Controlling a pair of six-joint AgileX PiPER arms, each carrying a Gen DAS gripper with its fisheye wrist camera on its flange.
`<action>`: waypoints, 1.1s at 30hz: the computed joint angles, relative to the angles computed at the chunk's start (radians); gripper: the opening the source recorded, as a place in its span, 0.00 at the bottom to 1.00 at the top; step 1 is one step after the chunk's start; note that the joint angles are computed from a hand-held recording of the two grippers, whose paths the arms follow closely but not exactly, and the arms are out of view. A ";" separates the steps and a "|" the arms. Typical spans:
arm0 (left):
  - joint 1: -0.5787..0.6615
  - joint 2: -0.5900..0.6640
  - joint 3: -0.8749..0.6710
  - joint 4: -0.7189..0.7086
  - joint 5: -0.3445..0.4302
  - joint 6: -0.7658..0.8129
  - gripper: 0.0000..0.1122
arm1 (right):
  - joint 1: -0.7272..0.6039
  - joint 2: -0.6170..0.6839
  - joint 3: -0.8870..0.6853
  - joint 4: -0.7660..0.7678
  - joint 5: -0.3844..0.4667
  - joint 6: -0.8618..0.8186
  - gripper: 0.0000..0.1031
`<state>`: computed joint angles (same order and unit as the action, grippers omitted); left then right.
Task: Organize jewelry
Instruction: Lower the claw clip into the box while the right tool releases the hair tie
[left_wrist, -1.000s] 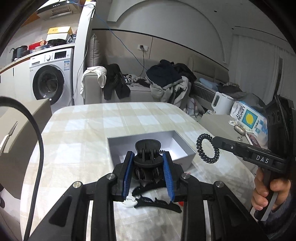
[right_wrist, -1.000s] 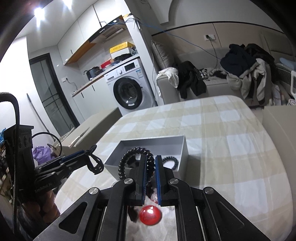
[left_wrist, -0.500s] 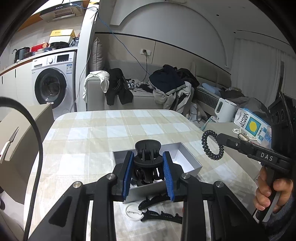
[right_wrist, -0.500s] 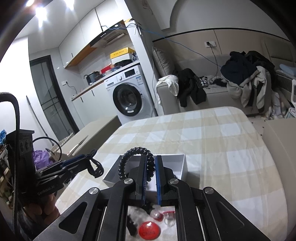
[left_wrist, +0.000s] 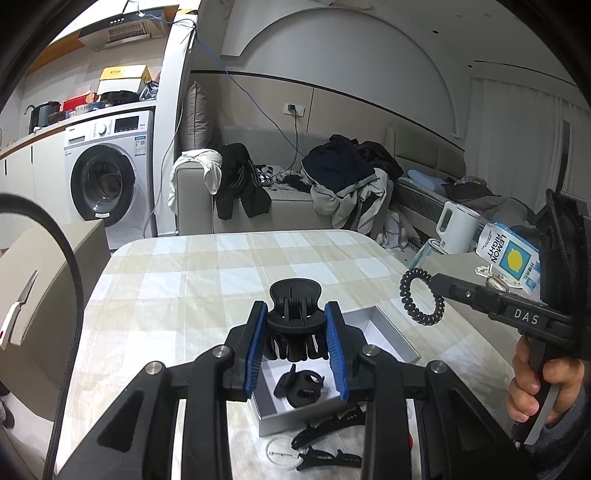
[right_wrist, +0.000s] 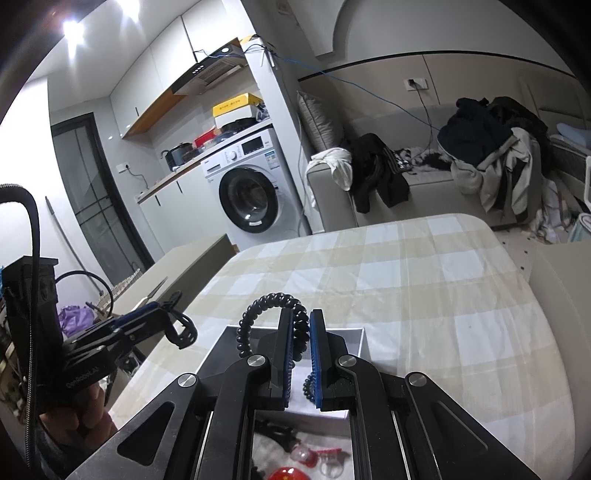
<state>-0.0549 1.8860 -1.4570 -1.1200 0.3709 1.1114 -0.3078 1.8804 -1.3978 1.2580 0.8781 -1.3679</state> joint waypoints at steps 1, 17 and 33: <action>0.001 0.007 -0.008 0.007 0.001 -0.009 0.23 | 0.002 0.006 -0.007 -0.004 -0.002 0.007 0.08; -0.003 0.076 -0.082 0.143 0.024 -0.165 0.23 | 0.034 0.072 -0.066 -0.051 -0.030 0.071 0.08; -0.027 0.126 -0.116 0.300 0.034 -0.321 0.23 | 0.048 0.117 -0.080 -0.094 -0.030 0.118 0.08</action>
